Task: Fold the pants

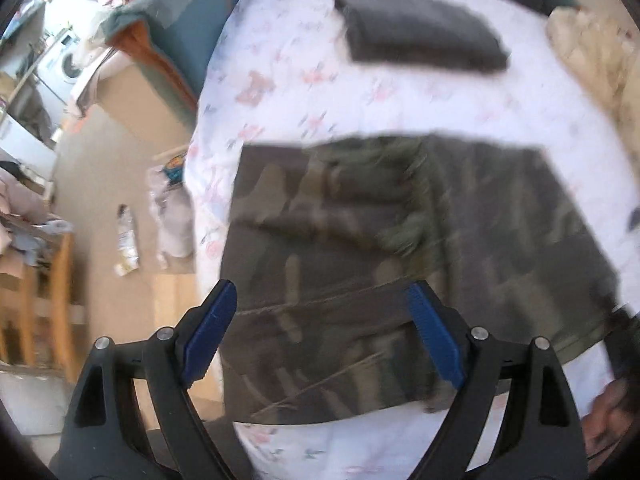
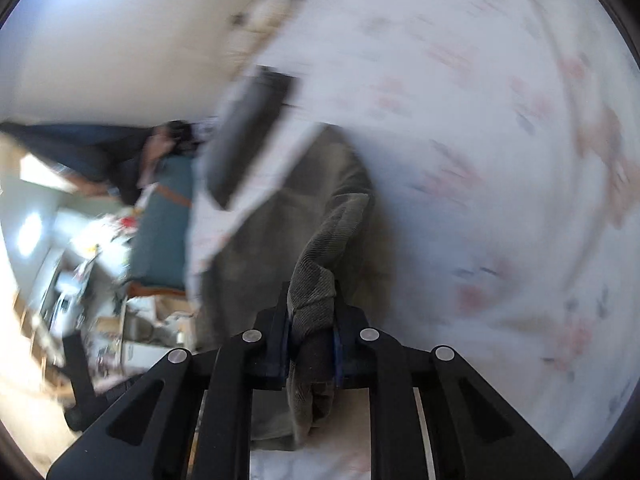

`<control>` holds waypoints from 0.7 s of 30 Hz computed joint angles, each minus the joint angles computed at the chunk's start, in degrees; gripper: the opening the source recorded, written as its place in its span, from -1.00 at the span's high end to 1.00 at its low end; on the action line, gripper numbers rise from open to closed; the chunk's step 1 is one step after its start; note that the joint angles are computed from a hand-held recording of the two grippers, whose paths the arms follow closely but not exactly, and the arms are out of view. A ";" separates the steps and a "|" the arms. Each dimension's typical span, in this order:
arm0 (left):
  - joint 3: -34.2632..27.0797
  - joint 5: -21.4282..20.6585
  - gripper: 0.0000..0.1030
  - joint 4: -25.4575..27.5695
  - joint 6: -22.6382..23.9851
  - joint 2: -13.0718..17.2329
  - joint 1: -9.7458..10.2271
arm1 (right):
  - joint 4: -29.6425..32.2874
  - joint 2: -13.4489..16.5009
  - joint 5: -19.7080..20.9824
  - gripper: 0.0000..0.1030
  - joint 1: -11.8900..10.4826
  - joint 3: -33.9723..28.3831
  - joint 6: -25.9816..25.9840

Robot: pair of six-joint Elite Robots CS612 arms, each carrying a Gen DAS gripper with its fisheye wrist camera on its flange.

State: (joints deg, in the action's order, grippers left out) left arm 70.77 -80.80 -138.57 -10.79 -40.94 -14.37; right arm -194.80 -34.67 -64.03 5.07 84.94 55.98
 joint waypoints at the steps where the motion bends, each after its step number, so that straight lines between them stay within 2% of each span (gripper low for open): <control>1: -0.18 -3.09 -0.66 -1.50 1.18 -0.44 -0.04 | -0.98 -0.16 0.27 0.72 0.22 -0.28 -1.73; 2: -0.82 -6.32 -0.66 -1.74 2.73 -0.53 0.28 | -1.71 -0.38 0.89 0.74 0.51 -0.70 -4.25; 4: -2.43 -9.83 -0.66 -1.30 4.55 -0.64 0.01 | -2.96 -0.53 1.88 0.75 0.90 -1.19 -7.14; 8: -8.49 -16.30 -0.66 4.34 5.99 1.21 -0.72 | -4.31 -0.67 4.29 0.76 1.87 -2.58 -14.29; 13: -17.79 -17.84 -0.66 12.68 10.60 5.50 -2.98 | -4.41 -0.90 7.65 0.76 2.52 -3.61 -20.36; 15: -18.52 -16.40 -0.62 11.35 10.20 6.26 -3.70 | -4.36 -1.10 9.67 0.76 2.66 -3.54 -23.03; 16: -17.79 -14.25 -0.59 9.13 8.67 6.25 -4.31 | -3.98 -1.26 10.28 0.76 2.81 -3.55 -24.95; 17: -18.10 -14.50 -0.56 9.04 8.03 6.59 -4.53 | -3.25 -1.23 11.44 0.76 2.84 -3.84 -26.45; 19: -19.38 -15.69 -0.44 9.90 9.96 7.52 -4.79 | -1.22 -0.87 15.47 0.76 2.84 -4.91 -28.80; 21: -20.30 -12.26 -0.36 10.16 12.52 8.17 -5.36 | -0.48 -1.46 15.80 0.76 3.39 -4.48 -32.81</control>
State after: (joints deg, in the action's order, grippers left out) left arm 50.47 -93.06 -128.41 1.73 -32.77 -19.73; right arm -195.27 -36.13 -48.24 8.46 80.45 23.17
